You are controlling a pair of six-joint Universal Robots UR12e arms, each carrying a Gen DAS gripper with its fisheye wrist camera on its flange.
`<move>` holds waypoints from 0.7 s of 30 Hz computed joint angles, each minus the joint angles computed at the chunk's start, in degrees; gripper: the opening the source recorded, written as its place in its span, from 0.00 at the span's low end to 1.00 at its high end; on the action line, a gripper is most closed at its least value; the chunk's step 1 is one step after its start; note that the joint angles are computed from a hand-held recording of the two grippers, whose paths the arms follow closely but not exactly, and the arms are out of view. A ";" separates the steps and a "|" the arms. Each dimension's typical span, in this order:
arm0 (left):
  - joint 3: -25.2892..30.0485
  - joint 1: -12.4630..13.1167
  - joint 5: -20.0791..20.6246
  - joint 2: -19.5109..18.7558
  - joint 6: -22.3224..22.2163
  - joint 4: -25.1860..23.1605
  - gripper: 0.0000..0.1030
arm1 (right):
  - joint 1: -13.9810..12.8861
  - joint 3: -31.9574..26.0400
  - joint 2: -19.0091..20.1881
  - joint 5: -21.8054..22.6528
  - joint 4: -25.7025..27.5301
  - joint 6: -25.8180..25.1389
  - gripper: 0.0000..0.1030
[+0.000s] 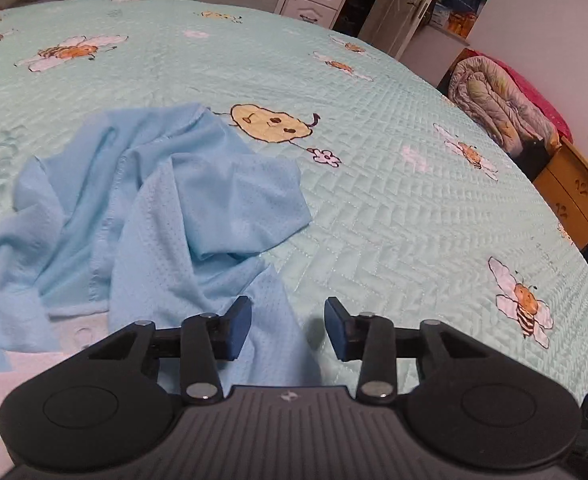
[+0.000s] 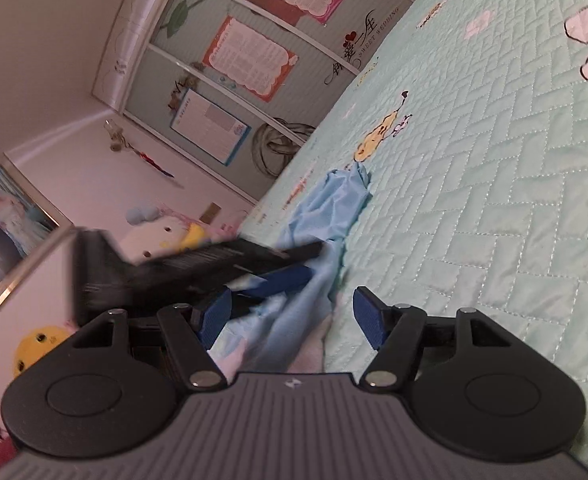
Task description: Fold clothes
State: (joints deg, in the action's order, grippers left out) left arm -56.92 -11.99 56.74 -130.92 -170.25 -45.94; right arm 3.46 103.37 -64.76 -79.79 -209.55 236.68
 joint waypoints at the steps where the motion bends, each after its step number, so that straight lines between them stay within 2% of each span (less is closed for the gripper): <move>1: -0.01 0.09 -0.44 -0.13 -0.78 0.74 0.40 | -0.02 -0.01 0.00 -0.07 0.03 0.26 0.65; 3: -0.72 0.87 -3.39 0.18 -3.67 3.02 0.40 | 0.03 -0.08 -0.09 -0.26 0.60 -0.05 0.65; 4: -1.03 1.26 -4.55 0.45 -4.09 3.55 0.43 | 0.16 -0.18 -0.21 -0.41 1.34 -0.92 0.65; 7: -0.80 2.01 -5.65 0.80 -3.90 2.72 0.47 | -0.28 0.08 0.23 0.43 -1.03 1.89 0.65; 12: -0.04 1.37 -2.00 0.77 -0.01 1.33 0.46 | -1.11 0.41 0.80 2.13 -4.17 6.30 0.65; 17: 2.36 0.66 -1.01 -0.50 4.74 -4.13 0.44 | -1.46 0.39 0.63 3.43 -3.60 6.93 0.65; 19: 1.94 0.72 -0.79 -0.56 3.23 -3.28 0.36 | -1.76 0.30 0.53 4.71 -2.85 6.49 0.65; 21: -1.00 1.46 -2.27 0.48 -2.99 2.75 0.35 | -1.95 0.02 0.34 5.81 -1.18 4.95 0.64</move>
